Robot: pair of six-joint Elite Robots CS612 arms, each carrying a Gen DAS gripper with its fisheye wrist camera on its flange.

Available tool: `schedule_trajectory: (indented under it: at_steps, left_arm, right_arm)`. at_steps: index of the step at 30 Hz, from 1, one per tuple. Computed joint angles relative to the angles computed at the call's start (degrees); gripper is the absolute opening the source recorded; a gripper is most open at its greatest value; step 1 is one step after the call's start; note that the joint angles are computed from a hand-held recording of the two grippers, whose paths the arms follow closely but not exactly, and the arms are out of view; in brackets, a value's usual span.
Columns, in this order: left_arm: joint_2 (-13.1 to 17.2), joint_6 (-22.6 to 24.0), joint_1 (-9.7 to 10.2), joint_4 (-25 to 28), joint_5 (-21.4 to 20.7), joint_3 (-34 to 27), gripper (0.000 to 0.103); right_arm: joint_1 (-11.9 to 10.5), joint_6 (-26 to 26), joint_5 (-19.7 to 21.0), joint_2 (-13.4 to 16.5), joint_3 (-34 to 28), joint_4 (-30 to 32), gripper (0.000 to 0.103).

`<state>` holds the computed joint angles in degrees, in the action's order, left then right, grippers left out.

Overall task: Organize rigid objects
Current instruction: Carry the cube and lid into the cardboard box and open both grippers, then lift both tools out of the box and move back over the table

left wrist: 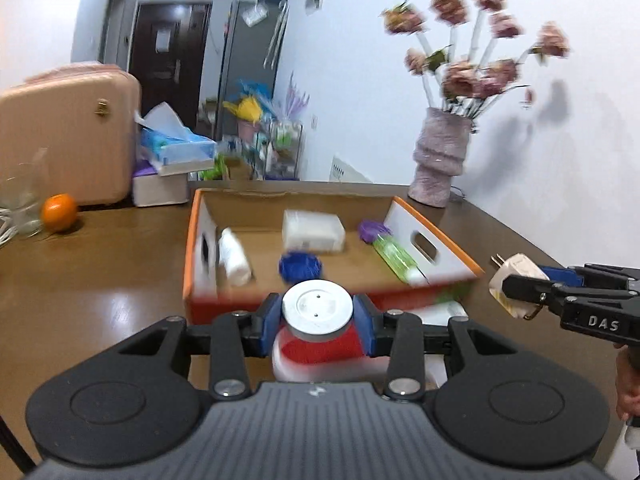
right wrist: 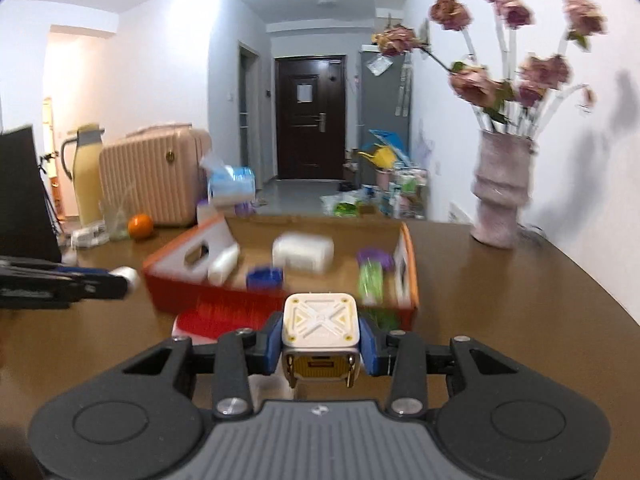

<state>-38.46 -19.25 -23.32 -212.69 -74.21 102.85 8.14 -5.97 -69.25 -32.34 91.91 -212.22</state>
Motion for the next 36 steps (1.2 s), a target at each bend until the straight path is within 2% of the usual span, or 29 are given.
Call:
schedule_trajectory:
  at_steps: [1, 4, 6, 8, 11, 13, 15, 17, 18, 19, 22, 24, 28, 32, 36]
  left_arm:
    - [0.58, 0.38, 0.88, 3.44, -0.21, -3.08, 0.040]
    - [3.25, 1.62, 3.99, 16.13, -4.33, -13.50, 0.040]
    - [5.79, 1.03, 5.45, 25.21, -4.57, -20.66, 0.040]
    - [8.09, 0.63, 6.54, 32.67, -4.84, -26.37, 0.040]
    - [10.80, 1.13, 7.46, 38.75, -4.82, -32.05, 0.040]
    - [11.96, 1.85, 7.81, 42.30, -4.96, -34.57, 0.040]
    - [12.63, 2.59, 8.04, 44.29, -5.49, -35.85, 0.043]
    - [12.38, 2.14, 8.19, 43.36, -6.25, -35.29, 0.047]
    - [12.22, 2.75, 8.24, 41.94, -6.77, -34.72, 0.053]
    - [12.11, 3.42, 8.15, 41.26, -6.49, -34.36, 0.055]
    - [11.38, 3.78, 7.80, 41.25, -4.72, -33.55, 0.056]
    - [10.24, 3.49, 7.57, 41.04, -3.99, -32.13, 0.056]
    - [7.13, 3.23, 6.81, 38.22, -1.84, -27.64, 0.062]
    - [3.15, 2.53, 5.83, 34.71, 1.04, -21.68, 0.081]
    - [-0.82, 2.96, 4.23, 30.34, 4.65, -15.46, 0.083]
  right_arm:
    - [0.07, 0.49, 0.65, 0.62, -3.00, 2.71, 0.038]
    - [1.20, -0.26, -0.20, 4.12, -15.08, 15.09, 0.038]
    - [1.96, 0.52, -1.60, 7.29, -23.76, 25.11, 0.038]
    - [2.80, 1.33, -4.67, 11.13, -32.97, 34.56, 0.038]
    - [3.43, 2.76, -6.73, 16.54, -45.28, 47.41, 0.038]
    - [3.85, 2.51, -8.08, 19.41, -51.47, 52.91, 0.038]
    - [4.14, 1.99, -8.67, 21.51, -55.78, 55.96, 0.038]
    - [4.22, 1.72, -8.21, 22.81, -58.54, 57.63, 0.040]
    - [4.37, 1.91, -8.35, 22.94, -58.69, 57.24, 0.040]
    - [4.53, 1.52, -8.78, 22.97, -58.76, 56.72, 0.040]
    - [4.72, 0.01, -9.59, 22.63, -58.13, 54.51, 0.040]
    - [4.62, -0.14, -9.67, 21.41, -56.18, 53.17, 0.040]
    - [3.97, -0.88, -9.64, 17.47, -49.97, 50.24, 0.045]
    - [3.25, -2.21, -9.95, 12.47, -41.81, 46.34, 0.051]
    - [2.45, -3.41, -9.17, 7.57, -33.05, 41.12, 0.062]
